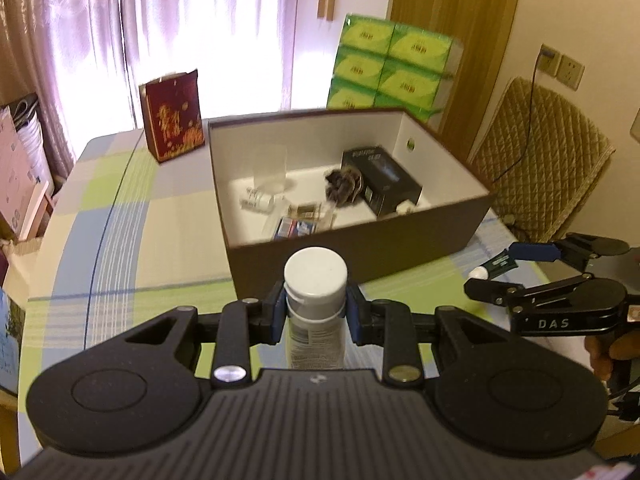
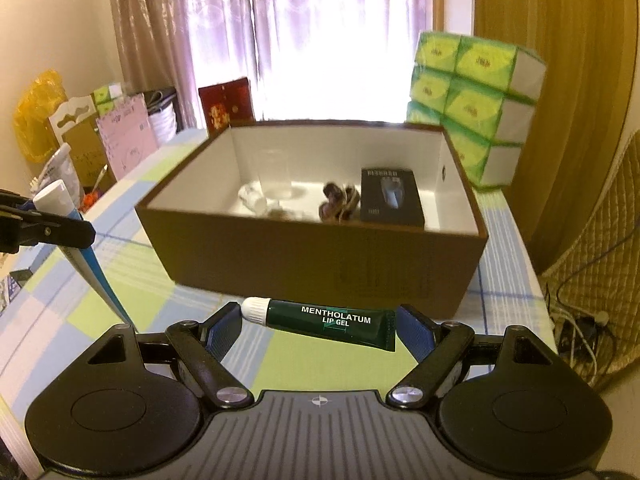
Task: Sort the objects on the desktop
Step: 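Carry the white tube and lip gel tube over the box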
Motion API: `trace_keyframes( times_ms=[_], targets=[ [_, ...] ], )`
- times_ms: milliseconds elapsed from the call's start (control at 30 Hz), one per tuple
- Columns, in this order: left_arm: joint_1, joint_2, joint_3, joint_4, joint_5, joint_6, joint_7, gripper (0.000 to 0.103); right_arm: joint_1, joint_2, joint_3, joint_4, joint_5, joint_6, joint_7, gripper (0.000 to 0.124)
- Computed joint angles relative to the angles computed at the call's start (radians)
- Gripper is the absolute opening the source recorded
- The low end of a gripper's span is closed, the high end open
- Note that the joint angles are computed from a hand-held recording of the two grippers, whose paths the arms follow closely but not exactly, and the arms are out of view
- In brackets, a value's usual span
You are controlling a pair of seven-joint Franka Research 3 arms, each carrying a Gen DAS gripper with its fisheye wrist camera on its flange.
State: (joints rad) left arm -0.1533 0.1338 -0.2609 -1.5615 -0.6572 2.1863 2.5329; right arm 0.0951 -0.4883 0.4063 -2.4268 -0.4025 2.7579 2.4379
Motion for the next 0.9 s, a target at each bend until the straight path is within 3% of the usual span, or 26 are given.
trace_keyframes(
  times_ms=[233, 500, 667, 900],
  targets=[
    [0.01, 0.046, -0.015, 0.112, -0.061, -0.023, 0.007, 0.025, -0.049, 0.027, 0.009, 0.055, -0.053, 0.054, -0.007, 0.081],
    [0.003, 0.143, -0.054, 0.256, -0.058, 0.025, 0.006, 0.025, -0.122, 0.1, 0.029, 0.151, -0.154, 0.091, 0.013, 0.081],
    [-0.021, 0.238, -0.081, 0.372, 0.018, 0.04, -0.041, 0.025, -0.128, 0.171, 0.012, 0.215, -0.231, 0.095, 0.045, 0.081],
    [-0.097, 0.41, -0.1, 0.578, 0.207, 0.039, -0.134, 0.025, -0.067, 0.279, -0.058, 0.297, -0.312, 0.069, 0.06, 0.081]
  ],
)
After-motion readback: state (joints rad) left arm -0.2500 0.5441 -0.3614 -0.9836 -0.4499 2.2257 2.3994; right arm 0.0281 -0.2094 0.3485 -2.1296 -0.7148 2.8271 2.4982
